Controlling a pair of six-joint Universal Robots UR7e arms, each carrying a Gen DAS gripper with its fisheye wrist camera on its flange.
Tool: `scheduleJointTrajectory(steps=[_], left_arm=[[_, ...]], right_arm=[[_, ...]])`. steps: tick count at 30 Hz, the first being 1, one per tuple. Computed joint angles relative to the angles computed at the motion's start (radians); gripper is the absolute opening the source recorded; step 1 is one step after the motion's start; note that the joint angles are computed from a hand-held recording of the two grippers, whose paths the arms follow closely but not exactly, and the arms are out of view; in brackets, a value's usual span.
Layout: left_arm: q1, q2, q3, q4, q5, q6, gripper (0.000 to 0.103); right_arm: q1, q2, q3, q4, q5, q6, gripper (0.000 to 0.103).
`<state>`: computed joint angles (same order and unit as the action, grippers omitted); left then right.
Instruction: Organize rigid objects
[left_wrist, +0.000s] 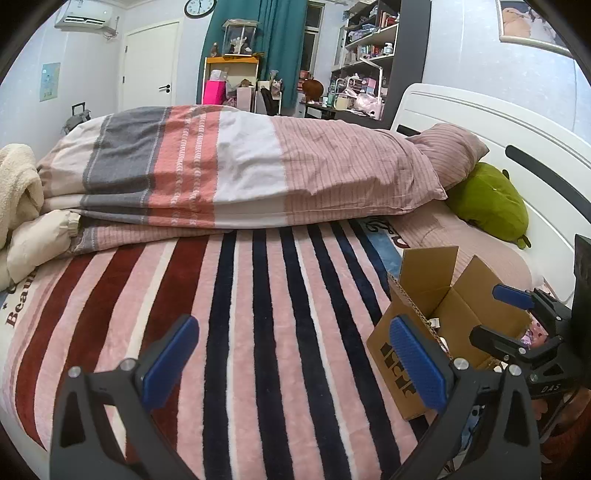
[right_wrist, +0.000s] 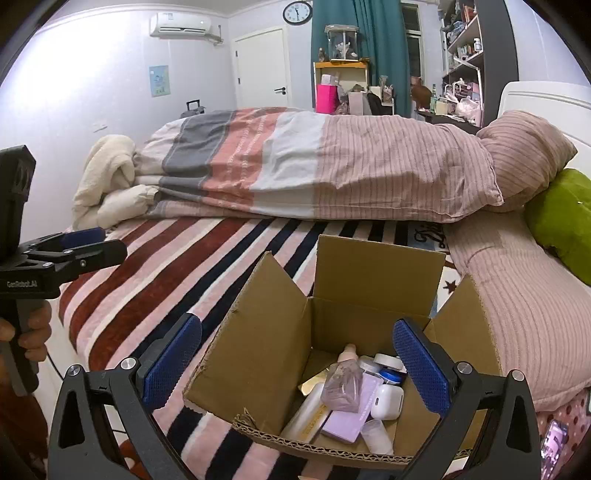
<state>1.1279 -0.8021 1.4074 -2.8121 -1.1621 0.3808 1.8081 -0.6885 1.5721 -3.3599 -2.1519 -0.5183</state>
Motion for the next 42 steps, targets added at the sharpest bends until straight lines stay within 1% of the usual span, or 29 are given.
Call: scheduleJointTrajectory(steps=[7, 21, 42], left_arm=[[0.002, 0.000, -0.001, -0.001, -0.002, -0.003, 0.102], [-0.004, 0.002, 0.012, -0.018, 0.028, -0.023, 0.102], [-0.005, 0.002, 0.016, -0.025, 0.030, -0.023, 0.102]], right_arm=[[0.001, 0.001, -0.001, 0.000, -0.001, 0.000, 0.103], [0.003, 0.004, -0.002, -0.003, -0.005, 0.002, 0.103], [-0.001, -0.001, -0.002, 0.006, 0.002, -0.006, 0.103]])
